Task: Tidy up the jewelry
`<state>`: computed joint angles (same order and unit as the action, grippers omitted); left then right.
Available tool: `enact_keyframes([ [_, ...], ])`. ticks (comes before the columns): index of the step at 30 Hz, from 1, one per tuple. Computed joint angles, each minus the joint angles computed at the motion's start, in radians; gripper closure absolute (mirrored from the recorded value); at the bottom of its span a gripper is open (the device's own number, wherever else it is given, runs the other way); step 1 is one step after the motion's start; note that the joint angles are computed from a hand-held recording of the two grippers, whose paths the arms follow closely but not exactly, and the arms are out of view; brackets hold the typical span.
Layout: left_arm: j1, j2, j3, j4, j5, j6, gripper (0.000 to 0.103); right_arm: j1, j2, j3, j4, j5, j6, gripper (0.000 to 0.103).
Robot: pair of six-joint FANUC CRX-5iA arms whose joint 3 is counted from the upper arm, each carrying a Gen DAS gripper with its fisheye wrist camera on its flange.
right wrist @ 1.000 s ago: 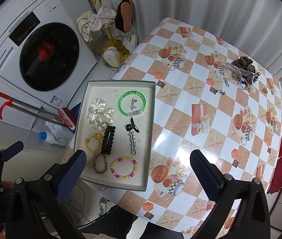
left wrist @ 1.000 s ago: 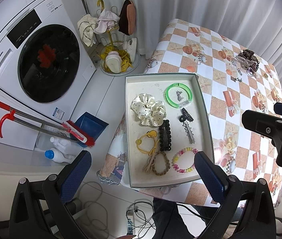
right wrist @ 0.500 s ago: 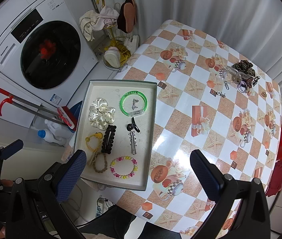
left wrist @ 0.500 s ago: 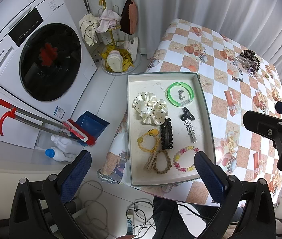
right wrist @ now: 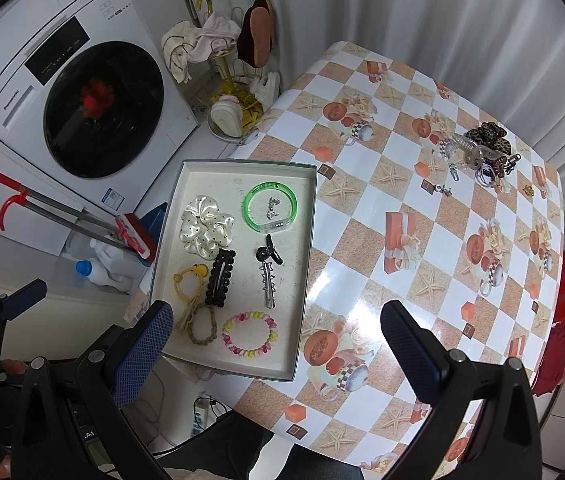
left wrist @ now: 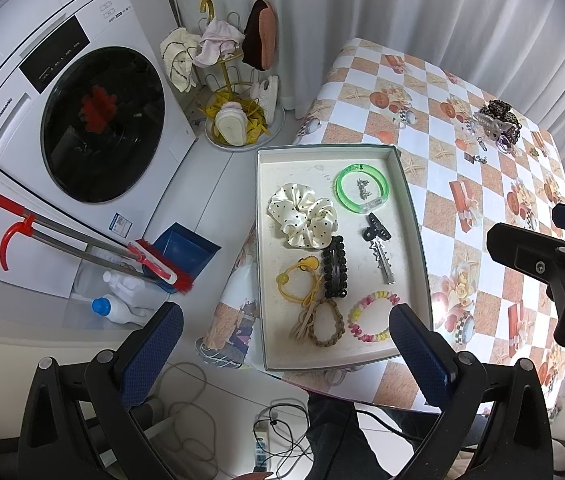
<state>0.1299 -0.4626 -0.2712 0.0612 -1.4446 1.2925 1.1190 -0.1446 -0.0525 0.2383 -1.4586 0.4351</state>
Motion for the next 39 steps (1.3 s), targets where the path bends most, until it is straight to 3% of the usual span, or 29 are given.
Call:
enact_keyframes([
  [39, 0.003, -0.003, -0.001, -0.003, -0.001, -0.008, 0.0, 0.006, 0.007, 0.006, 0.003, -0.002, -0.01, 0.0],
])
